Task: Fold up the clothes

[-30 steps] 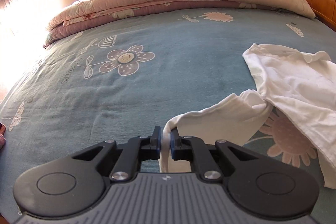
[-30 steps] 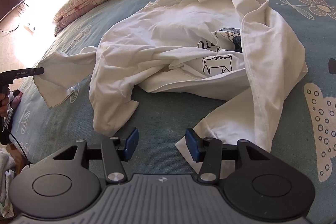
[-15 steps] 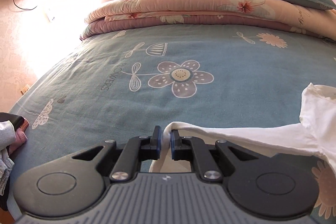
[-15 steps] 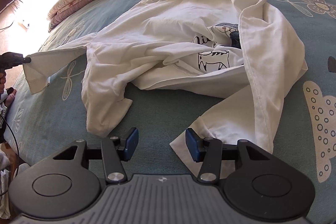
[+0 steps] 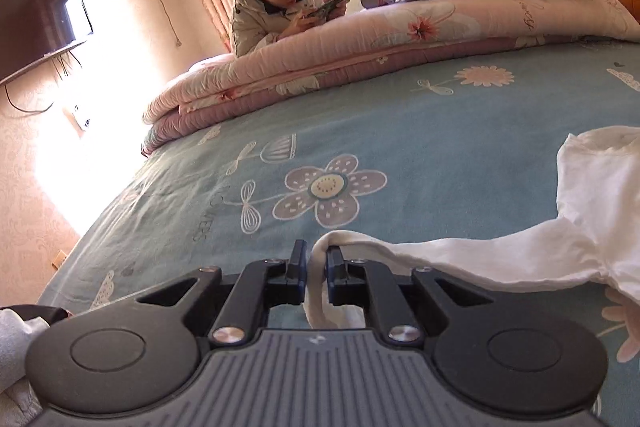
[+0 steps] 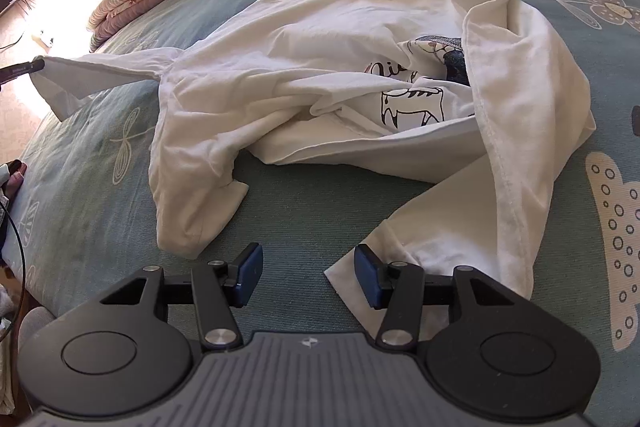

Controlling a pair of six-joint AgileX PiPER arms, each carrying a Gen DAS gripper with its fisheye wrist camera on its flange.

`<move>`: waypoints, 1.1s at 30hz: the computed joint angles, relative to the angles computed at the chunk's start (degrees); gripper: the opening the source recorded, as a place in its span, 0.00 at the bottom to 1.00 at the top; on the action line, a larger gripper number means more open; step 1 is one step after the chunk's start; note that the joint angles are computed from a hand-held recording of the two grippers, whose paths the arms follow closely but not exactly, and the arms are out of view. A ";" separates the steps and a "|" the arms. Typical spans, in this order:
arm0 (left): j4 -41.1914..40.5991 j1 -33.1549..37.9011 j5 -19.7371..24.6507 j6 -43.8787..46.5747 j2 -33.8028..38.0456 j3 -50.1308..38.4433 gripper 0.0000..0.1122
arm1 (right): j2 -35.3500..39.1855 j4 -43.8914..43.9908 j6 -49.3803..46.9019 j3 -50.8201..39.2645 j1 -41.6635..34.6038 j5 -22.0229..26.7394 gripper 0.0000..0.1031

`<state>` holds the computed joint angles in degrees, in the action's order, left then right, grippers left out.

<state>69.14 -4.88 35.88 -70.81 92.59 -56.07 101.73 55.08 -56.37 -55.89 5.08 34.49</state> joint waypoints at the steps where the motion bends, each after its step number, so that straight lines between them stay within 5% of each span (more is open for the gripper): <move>1: -3.96 1.06 -0.28 2.46 0.51 0.07 0.08 | 0.00 0.05 -0.04 -0.04 -0.04 0.12 0.54; 6: -26.35 9.44 -5.55 18.39 0.61 2.47 0.16 | -0.12 0.29 -0.30 -0.05 -0.18 0.84 0.54; 9: -31.12 10.41 -6.46 21.84 -1.83 4.53 0.19 | -0.46 0.44 -0.48 0.18 -0.22 1.20 0.54; 15: -42.63 7.46 -6.37 33.34 -9.41 6.53 0.43 | -1.38 1.48 -1.12 0.61 -0.74 1.67 0.54; 22: -60.71 0.40 -5.55 47.29 -11.78 5.58 0.46 | -2.42 3.04 -2.57 1.53 -1.33 2.37 0.54; 33: -93.04 -13.64 -8.14 66.81 0.46 -0.25 0.48 | -4.73 5.91 -6.01 3.44 -3.90 4.18 0.57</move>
<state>-23.90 -18.52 27.75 -4.00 93.05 -56.31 97.00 60.99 -62.38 -52.45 1.17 38.67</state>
